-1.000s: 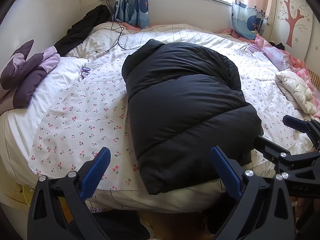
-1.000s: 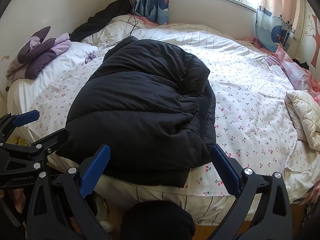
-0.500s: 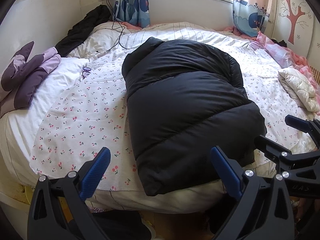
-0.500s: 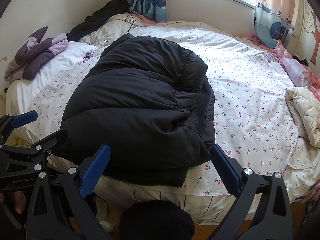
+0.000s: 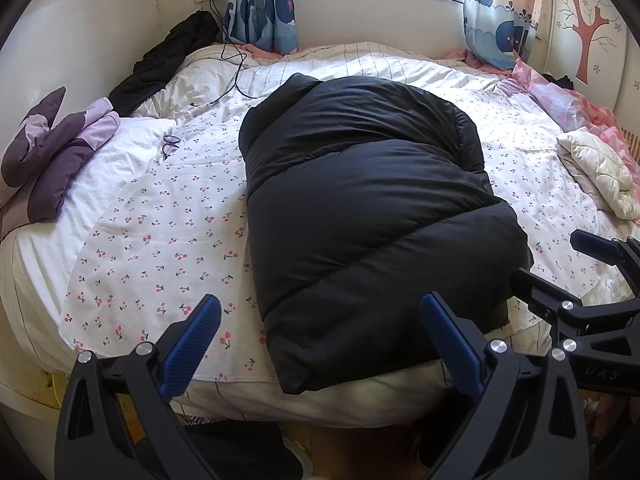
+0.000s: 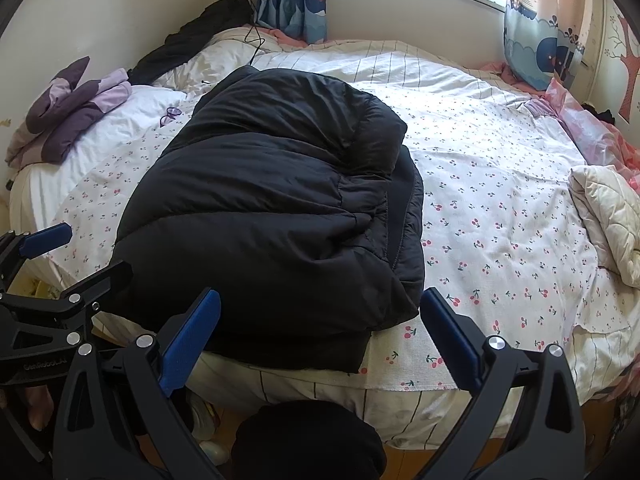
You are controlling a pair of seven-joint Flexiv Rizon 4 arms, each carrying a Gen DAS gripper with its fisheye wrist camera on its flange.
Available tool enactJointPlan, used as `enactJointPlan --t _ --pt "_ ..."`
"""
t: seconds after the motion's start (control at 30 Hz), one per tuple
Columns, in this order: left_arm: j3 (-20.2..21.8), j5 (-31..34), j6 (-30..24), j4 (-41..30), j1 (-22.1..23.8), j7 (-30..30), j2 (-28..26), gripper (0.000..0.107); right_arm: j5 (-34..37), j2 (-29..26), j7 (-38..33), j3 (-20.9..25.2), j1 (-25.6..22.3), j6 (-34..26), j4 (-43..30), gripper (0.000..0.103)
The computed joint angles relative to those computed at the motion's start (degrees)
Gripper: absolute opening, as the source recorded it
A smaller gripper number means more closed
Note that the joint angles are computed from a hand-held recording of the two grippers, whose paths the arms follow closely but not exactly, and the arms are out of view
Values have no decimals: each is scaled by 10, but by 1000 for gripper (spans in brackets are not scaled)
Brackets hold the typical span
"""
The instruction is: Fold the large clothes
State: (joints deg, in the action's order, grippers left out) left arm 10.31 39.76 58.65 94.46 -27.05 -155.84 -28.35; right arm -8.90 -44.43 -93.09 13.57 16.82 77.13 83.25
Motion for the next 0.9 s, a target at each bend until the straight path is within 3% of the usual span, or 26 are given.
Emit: enactJointPlan --t 0.9 --pt "8 -7 30 -2 -3 -5 -7 96 0 -10 1 0 -2 1 -6 96"
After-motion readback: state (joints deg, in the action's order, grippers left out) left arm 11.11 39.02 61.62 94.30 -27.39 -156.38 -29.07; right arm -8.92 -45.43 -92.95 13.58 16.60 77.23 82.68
